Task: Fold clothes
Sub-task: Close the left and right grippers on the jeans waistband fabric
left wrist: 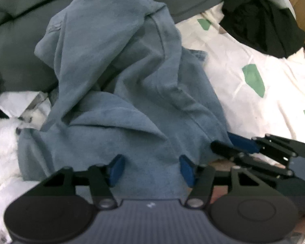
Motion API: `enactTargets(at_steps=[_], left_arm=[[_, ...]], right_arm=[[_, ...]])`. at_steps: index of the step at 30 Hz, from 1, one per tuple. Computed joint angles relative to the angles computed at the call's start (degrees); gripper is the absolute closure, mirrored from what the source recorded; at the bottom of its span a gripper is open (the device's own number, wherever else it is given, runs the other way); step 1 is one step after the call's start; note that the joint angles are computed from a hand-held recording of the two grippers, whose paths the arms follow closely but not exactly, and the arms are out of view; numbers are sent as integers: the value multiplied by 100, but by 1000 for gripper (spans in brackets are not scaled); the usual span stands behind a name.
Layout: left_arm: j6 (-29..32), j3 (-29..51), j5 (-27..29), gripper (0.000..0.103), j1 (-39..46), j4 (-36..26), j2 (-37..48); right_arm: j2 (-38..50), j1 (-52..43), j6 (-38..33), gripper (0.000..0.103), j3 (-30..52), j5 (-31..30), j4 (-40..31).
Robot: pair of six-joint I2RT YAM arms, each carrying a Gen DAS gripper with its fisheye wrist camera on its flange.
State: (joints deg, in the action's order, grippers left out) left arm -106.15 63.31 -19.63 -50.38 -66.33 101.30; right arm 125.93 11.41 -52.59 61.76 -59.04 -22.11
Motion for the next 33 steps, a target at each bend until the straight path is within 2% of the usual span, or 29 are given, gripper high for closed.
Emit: enactTargets(at_steps=[2, 4, 6, 8, 10, 12, 13, 14, 15, 21, 22, 23, 27, 33], left_arm=[[49, 7, 66, 52, -2, -13, 78], [150, -5, 141, 55, 24, 18, 101], [274, -10, 175, 55, 63, 28, 103], [450, -47, 243, 52, 132, 72, 81], [574, -106, 305, 52, 192, 141, 60], [638, -163, 315, 53, 205, 208, 57], [643, -218, 301, 62, 194, 269, 11], [630, -287, 285, 84, 181, 350, -59], [648, -296, 260, 90, 167, 374, -88], [847, -20, -69, 91, -26, 1, -203], [873, 50, -133, 100, -78, -105, -257], [911, 120, -178, 101, -118, -193, -306], [872, 299, -239, 101, -291, -627, -566], [353, 902, -322, 101, -854, -1388, -708]], right_arm=[[-14, 30, -115, 92, 38, 1, -180], [-148, 171, -76, 87, -162, 223, 64], [-274, 290, 156, 74, -431, 474, 563], [-214, 356, 154, 65, -424, 639, 555], [-155, 371, 72, 63, -395, 657, 461], [-143, 348, 68, 68, -399, 631, 423], [-142, 335, 60, 75, -395, 631, 388], [-153, 308, 27, 92, -390, 644, 343], [-174, 252, -38, 95, -406, 617, 333], [-376, -171, -339, 99, -411, 326, -85], [-442, -245, -410, 99, -410, 260, -217], [-516, -317, -494, 99, -415, 185, -353], [-834, -596, -1037, 99, -461, -106, -997], [-1220, -970, -2070, 100, -412, -377, -2329]])
